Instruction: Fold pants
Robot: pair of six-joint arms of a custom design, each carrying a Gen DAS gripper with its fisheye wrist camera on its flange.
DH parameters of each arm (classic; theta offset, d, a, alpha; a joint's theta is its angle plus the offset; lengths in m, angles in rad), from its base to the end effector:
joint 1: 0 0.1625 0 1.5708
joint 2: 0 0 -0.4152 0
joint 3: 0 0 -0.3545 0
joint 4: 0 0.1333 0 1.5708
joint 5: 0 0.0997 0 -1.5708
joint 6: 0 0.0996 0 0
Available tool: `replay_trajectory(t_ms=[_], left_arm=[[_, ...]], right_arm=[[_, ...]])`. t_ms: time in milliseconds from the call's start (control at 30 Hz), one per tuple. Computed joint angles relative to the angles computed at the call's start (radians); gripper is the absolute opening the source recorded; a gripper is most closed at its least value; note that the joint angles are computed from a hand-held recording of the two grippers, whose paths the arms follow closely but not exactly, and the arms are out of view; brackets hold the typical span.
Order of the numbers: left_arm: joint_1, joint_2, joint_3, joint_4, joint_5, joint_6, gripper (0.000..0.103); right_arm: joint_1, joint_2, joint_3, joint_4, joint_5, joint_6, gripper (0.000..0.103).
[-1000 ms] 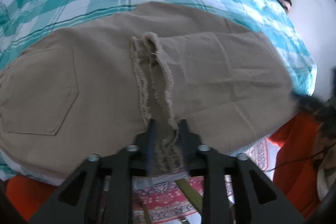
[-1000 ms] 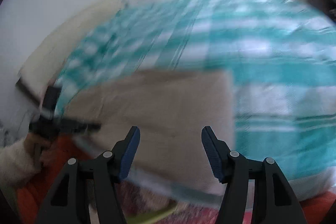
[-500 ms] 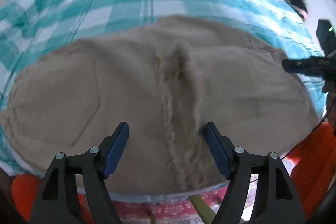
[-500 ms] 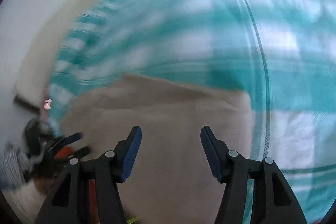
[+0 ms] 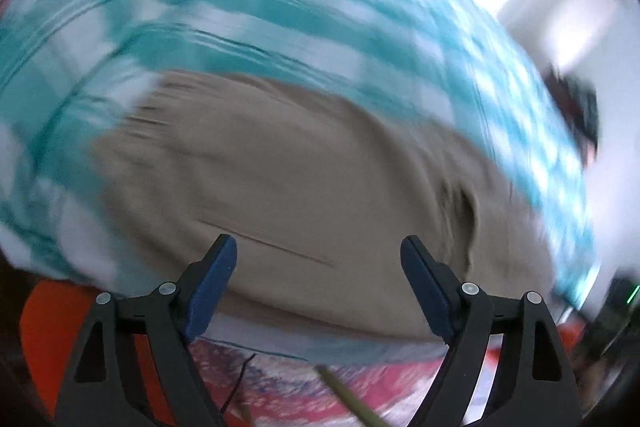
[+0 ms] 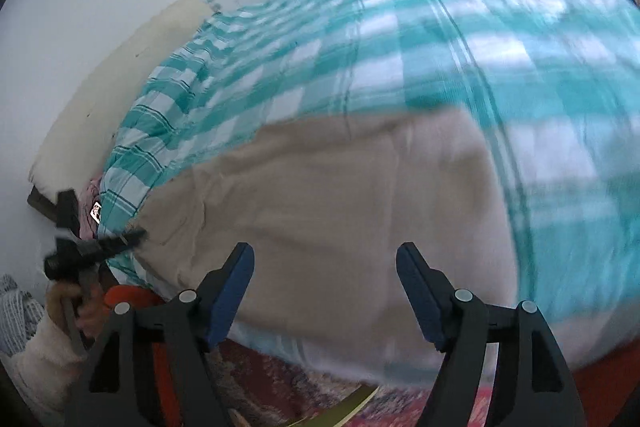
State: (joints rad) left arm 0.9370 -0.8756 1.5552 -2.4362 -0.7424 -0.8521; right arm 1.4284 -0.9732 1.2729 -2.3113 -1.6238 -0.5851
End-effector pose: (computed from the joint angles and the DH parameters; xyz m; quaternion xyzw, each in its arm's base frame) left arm -0.2196 -0.6479 0.2108 -0.1364 0.9020 -0.3336 0.2377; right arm 0.0267 -0.7160 0.3537 0.2085 -0.9529 0.1950 0.1019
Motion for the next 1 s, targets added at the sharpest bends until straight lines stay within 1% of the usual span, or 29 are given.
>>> replay_trajectory(t_ms=[33, 100, 167, 200, 267, 333, 400, 433, 467, 500, 567, 633, 667, 767, 800, 833, 867, 1000], left_arm=[[0.007, -0.053, 0.064, -0.072, 0.006, -0.029, 0.085], [0.019, -0.112, 0.138, -0.151, -0.001, -0.074, 0.080], [0.035, -0.169, 0.224, -0.252, -0.023, -0.122, 0.077], [0.042, -0.177, 0.241, -0.283, -0.036, -0.123, 0.074], [0.055, -0.188, 0.280, -0.354, -0.084, -0.104, 0.069], [0.066, -0.174, 0.279, -0.367, -0.115, -0.084, 0.063], [0.081, -0.156, 0.264, -0.356, -0.121, -0.080, 0.054], [0.090, -0.143, 0.257, -0.365, -0.127, -0.083, 0.051], [0.096, -0.138, 0.259, -0.385, -0.136, -0.081, 0.045], [0.103, -0.131, 0.253, -0.396, -0.146, -0.078, 0.041], [0.103, -0.120, 0.234, -0.366, -0.138, -0.073, 0.041], [0.106, -0.111, 0.210, -0.300, -0.122, -0.084, 0.042], [0.109, -0.114, 0.215, -0.298, -0.122, -0.093, 0.042], [0.123, -0.114, 0.248, -0.378, -0.143, -0.121, 0.041], [0.123, -0.113, 0.254, -0.397, -0.143, -0.123, 0.034], [0.122, -0.112, 0.258, -0.411, -0.134, -0.125, 0.020], [0.117, -0.112, 0.264, -0.425, -0.125, -0.122, 0.002], [0.077, -0.133, 0.307, -0.522, -0.109, -0.094, 0.001]], right_arm=[[-0.001, 0.004, -0.004, 0.024, -0.013, -0.001, 0.073], [0.002, 0.004, 0.000, 0.016, -0.031, -0.022, 0.073], [0.005, 0.012, -0.009, 0.009, -0.022, -0.024, 0.073], [0.006, 0.015, -0.013, 0.008, -0.014, -0.018, 0.073], [0.009, 0.023, -0.017, 0.008, -0.006, -0.011, 0.073], [0.010, 0.024, -0.015, 0.008, -0.011, -0.024, 0.073], [0.009, 0.025, -0.011, 0.012, -0.016, -0.029, 0.073], [0.007, 0.025, -0.012, 0.017, -0.018, -0.026, 0.073], [0.005, 0.024, -0.013, 0.020, -0.017, -0.023, 0.073], [0.003, 0.022, -0.012, 0.019, -0.015, -0.022, 0.073], [0.001, 0.016, -0.008, 0.010, -0.016, -0.024, 0.073], [-0.003, 0.012, -0.007, 0.006, -0.013, -0.018, 0.073], [-0.006, 0.009, -0.006, 0.004, -0.010, -0.013, 0.073], [-0.012, 0.010, -0.010, 0.007, -0.002, 0.002, 0.073], [-0.012, 0.010, -0.011, 0.008, -0.001, 0.003, 0.073], [-0.011, 0.011, -0.012, 0.008, 0.000, 0.000, 0.073], [-0.011, 0.010, -0.013, 0.011, 0.003, -0.005, 0.073], [-0.008, 0.011, -0.012, 0.015, 0.008, -0.017, 0.073]])
